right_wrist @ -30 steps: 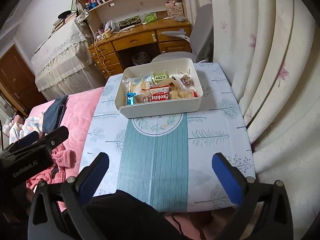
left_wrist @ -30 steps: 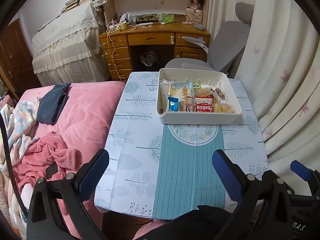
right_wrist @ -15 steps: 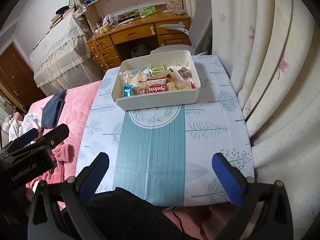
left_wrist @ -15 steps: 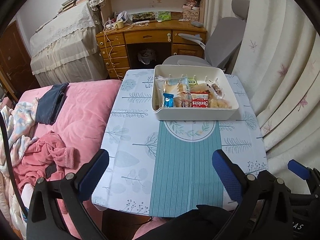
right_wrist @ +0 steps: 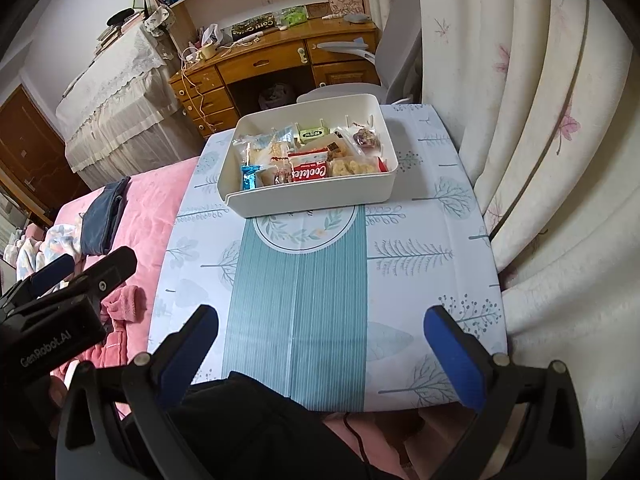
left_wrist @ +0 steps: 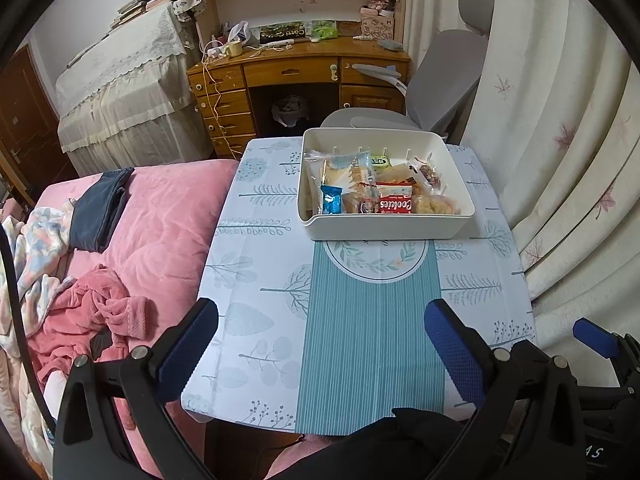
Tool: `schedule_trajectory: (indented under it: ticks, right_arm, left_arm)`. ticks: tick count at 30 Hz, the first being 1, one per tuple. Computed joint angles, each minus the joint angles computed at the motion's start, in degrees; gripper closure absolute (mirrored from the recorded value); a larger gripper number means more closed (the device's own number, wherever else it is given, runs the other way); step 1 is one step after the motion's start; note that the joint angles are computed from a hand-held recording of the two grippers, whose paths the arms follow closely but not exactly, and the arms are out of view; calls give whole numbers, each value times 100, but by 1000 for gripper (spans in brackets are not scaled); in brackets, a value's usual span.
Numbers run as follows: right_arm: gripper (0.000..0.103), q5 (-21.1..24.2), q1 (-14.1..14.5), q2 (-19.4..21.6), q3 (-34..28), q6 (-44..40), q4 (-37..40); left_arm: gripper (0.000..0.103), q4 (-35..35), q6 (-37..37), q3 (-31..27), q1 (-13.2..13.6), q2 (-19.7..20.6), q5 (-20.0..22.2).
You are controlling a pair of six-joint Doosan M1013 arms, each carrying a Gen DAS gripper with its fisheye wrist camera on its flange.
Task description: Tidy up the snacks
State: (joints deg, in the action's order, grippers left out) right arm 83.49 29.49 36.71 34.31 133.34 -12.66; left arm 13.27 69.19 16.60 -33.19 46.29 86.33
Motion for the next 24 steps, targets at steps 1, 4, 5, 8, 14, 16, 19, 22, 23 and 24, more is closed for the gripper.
schedule_trajectory:
  ticks: [1,4,5,8,14,16,19,22,23,24]
  right_arm:
    - [0,-3,-4,-3,5,-10,1]
    - [0,6,-5,0,2,-12,3]
    - [0,10,-9,-3,13,-13,9]
    - [0,22,-18,-10,45,3,31]
    - [0,125,-19,38,-27,1,26]
    - [0,183,-22,72,-95,-12,36]
    - [0,237,-30,101,-139,-3,64]
    - [0,264,-38,113,-162,-4,97]
    - [0,272,-40,119,-172,-8,101]
    - [0,280,-39,124,-180,-10,105]
  left_arm:
    - [0,-8,26,-96,5,49,52]
    - [0,-23,52,-159,10,83,82]
    - [0,-26,51,-147,8,77,79]
    - [0,-37,82,-217,12,112,123]
    - [0,-74,147,-340,25,179,206]
    - [0,-71,142,-388,23,202,233]
    - [0,-100,190,-429,37,228,272]
    - [0,-111,204,-421,41,227,278]
    - [0,-107,201,-447,39,240,289]
    - [0,-102,198,-464,37,249,299]
